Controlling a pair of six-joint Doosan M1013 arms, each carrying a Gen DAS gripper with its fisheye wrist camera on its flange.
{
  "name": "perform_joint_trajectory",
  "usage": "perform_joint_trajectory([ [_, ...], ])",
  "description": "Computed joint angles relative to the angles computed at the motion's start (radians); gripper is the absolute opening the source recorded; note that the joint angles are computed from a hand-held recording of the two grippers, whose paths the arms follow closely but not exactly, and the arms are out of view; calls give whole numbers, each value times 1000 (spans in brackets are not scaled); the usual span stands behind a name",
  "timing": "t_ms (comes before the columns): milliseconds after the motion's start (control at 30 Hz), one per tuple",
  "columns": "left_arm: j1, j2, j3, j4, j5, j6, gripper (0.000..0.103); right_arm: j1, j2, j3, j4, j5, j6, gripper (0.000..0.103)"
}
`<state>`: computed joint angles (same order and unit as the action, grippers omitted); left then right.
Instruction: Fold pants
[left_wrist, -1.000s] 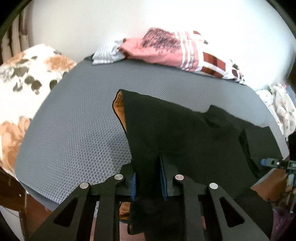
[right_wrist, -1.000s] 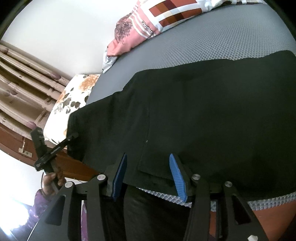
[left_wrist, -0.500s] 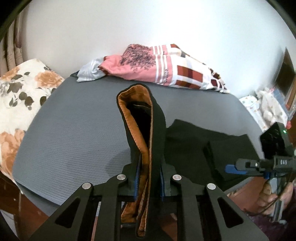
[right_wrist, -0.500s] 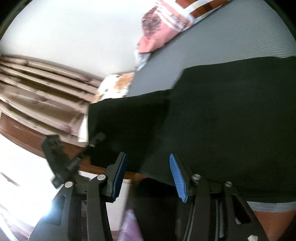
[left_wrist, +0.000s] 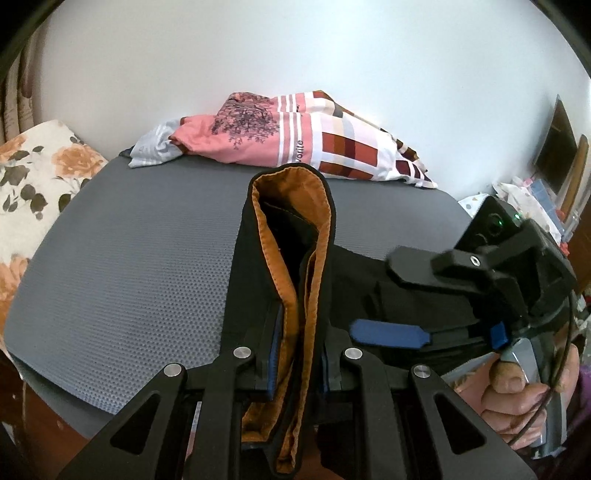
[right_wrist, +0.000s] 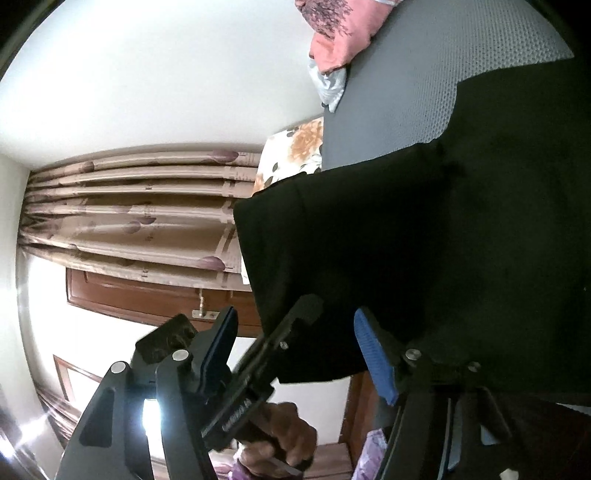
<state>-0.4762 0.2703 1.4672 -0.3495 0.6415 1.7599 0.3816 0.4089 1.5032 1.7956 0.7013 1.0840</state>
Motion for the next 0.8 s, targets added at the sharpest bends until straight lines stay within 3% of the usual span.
perform_joint_trajectory([
  [433,-58,-7,22,127,-31,-31,17,-5,-3,17,-15,9,27,68],
  [633,-91,-10,36,195,-40,-27,18,-7,-12,17,-99,-8,79,68],
  [800,-86,-16,61,93,-70,79,19,-11,-15,25,-150,-11,119,68],
])
